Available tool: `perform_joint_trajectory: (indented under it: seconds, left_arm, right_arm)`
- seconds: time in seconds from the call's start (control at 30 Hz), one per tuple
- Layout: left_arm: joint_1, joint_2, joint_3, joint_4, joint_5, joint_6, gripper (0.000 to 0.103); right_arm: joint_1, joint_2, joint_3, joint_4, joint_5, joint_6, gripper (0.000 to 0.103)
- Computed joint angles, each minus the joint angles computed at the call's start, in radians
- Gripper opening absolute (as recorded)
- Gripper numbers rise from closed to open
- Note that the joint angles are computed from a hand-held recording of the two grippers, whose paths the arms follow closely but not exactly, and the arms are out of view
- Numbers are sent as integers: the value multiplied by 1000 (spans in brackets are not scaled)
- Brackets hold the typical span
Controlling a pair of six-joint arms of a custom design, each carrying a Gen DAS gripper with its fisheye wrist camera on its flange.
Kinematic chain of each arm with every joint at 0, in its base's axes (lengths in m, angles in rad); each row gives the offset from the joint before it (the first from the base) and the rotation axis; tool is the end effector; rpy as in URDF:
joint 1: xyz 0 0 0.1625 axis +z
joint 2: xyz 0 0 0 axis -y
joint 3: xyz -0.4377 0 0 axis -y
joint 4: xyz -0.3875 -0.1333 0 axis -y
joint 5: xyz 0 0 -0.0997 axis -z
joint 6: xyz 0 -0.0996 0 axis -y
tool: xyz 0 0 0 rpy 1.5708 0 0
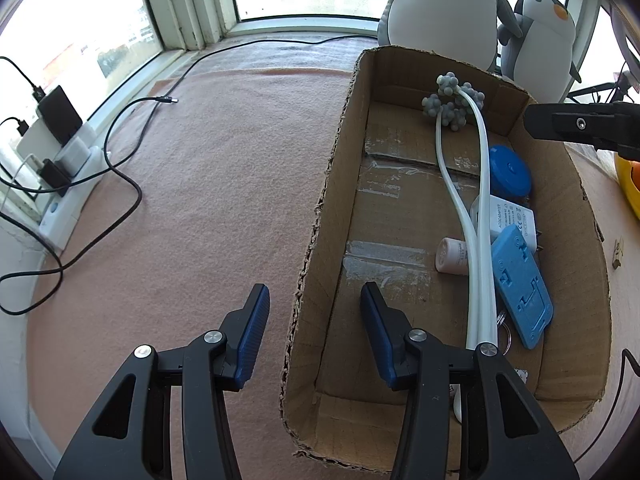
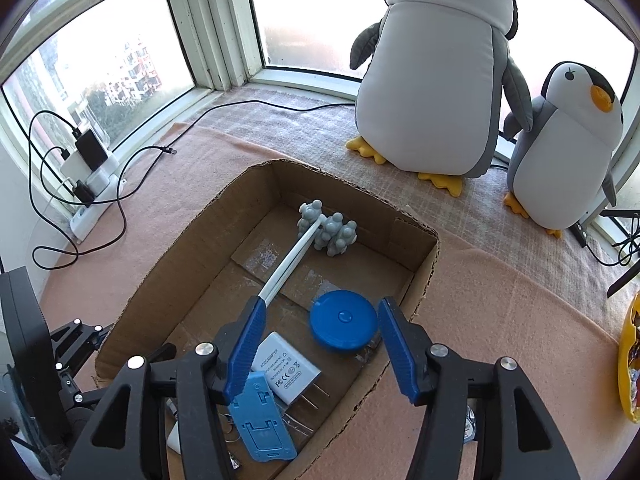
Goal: Organize rigid objects
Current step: 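Carry the blue tape measure with the right gripper into the box and release, then move the right gripper to the black cylinder and grasp it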
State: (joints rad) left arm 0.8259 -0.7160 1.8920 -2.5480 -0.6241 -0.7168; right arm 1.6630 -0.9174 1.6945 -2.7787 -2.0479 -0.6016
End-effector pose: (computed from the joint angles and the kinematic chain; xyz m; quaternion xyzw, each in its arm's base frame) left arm -0.2259 -0.5609 0.0154 0.0577 0.8849 -0.2370 0.3967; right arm 0.1489 -0.6590 0.1996 0.2752 -0.9099 0.1428 0.2757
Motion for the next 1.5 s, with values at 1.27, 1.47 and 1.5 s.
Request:
perform_joint_trajectory:
  seconds: [1.27, 1.47, 1.5]
  left_arm:
    - [2, -2, -1, 4, 4, 2, 47]
    - [2, -2, 0, 6, 7, 1, 47]
    - [3, -3, 0, 6, 6, 2, 47]
  right_arm:
    - [-178, -248, 50, 174, 55, 113, 54]
    - [-198, -218, 30, 174, 18, 113, 47]
    - [-199, -211, 25, 176, 10, 110, 46]
